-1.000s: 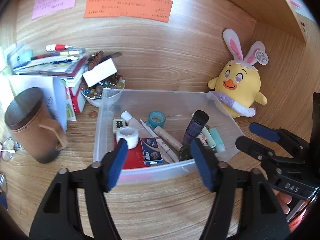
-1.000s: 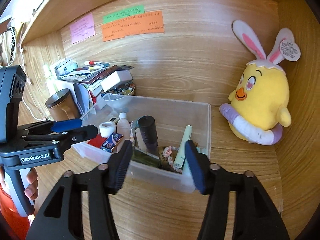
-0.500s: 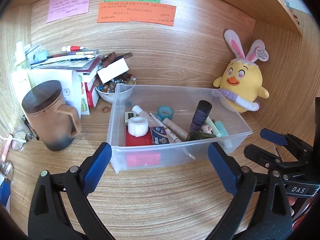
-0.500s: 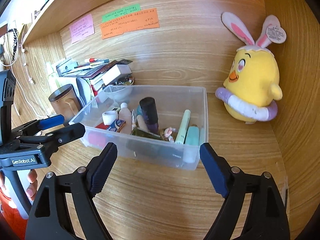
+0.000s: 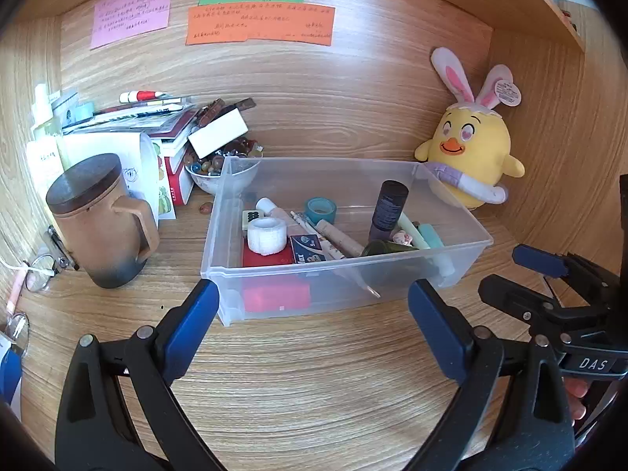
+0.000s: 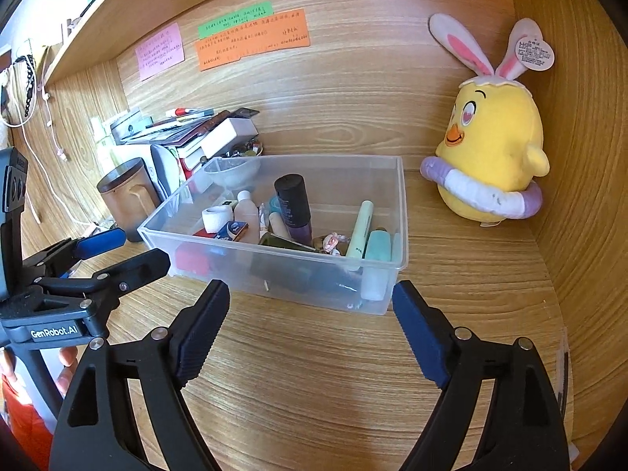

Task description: Organize objects

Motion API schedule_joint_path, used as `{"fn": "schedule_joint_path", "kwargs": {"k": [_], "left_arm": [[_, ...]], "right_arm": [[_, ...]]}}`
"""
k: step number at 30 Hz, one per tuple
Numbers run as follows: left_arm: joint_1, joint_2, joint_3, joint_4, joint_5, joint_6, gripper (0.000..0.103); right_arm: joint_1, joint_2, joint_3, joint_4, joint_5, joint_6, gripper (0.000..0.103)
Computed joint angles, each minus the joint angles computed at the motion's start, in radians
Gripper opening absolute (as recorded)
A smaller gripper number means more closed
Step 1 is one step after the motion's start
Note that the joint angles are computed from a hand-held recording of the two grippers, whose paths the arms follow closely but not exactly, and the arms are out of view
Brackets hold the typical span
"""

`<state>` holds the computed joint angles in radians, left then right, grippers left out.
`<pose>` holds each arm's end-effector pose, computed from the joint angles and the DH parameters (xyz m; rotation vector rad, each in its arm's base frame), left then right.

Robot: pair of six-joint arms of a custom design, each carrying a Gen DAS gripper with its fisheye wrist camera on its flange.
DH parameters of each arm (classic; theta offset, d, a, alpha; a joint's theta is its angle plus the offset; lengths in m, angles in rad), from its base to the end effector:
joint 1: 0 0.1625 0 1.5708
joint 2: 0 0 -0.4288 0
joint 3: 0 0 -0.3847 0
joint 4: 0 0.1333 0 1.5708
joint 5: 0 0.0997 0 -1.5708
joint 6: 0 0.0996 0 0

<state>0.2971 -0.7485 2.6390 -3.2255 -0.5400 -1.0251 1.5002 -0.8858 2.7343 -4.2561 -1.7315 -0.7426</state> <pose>-0.2020 -0.2906 0.0160 0.4385 2.2641 -1.0779 0.0955 -0.3131 0.1328 0.7424 -2.3983 0.9448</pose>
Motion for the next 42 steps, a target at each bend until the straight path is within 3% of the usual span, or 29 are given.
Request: {"fn": "schedule_joint_path", "kwargs": {"k": [29,42], "left_arm": [[0.011,0.003,-0.005,-0.022,-0.010,0.006,0.099],[0.006,0.017,0.006,-0.086,-0.019,0.023,0.099]], "right_arm": [[0.013,0.004,0.004,-0.008,-0.011,-0.002,0.083],[0.009,-0.007,0.002,0.003,-0.008,0.004,0.083]]}}
